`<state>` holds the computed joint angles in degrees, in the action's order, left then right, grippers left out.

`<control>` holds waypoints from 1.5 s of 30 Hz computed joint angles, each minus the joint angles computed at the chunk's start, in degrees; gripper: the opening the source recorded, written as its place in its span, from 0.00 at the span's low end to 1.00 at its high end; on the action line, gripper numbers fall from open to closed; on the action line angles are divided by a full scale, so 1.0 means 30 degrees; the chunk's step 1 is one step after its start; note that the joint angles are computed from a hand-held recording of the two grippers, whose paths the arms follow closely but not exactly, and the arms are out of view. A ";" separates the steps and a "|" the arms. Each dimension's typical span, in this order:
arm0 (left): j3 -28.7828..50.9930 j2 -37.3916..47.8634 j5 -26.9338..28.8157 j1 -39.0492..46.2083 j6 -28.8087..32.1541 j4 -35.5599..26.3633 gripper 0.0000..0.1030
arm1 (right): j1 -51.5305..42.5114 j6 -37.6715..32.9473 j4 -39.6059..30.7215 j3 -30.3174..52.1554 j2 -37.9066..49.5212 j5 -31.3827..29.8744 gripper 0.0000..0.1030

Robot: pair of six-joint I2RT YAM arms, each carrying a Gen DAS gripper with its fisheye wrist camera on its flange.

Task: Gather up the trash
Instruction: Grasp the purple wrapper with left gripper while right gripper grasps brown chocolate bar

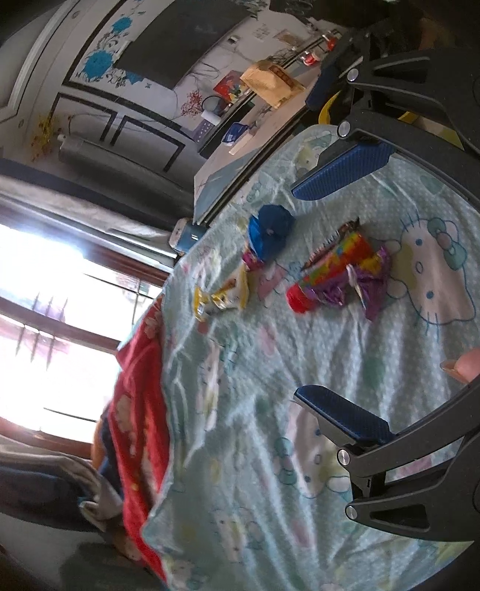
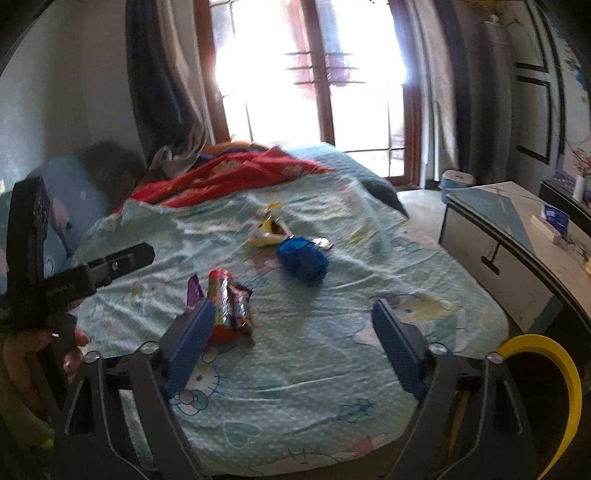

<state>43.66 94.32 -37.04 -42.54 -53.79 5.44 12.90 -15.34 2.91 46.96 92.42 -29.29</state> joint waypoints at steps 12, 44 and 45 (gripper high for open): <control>-0.0778 0.1710 0.4166 0.1003 -0.1065 0.2418 0.62 | 0.1842 -0.1701 -0.1291 0.2028 0.3719 0.1115 0.47; 0.0341 0.3783 0.5394 0.0810 -0.0594 0.2852 0.29 | 0.2014 -0.2115 -0.1856 0.3289 0.5932 -0.0245 0.02; 0.0343 0.3736 0.5374 0.0795 -0.0553 0.2872 0.26 | 0.1940 -0.2118 -0.1803 0.3152 0.5805 -0.0300 0.01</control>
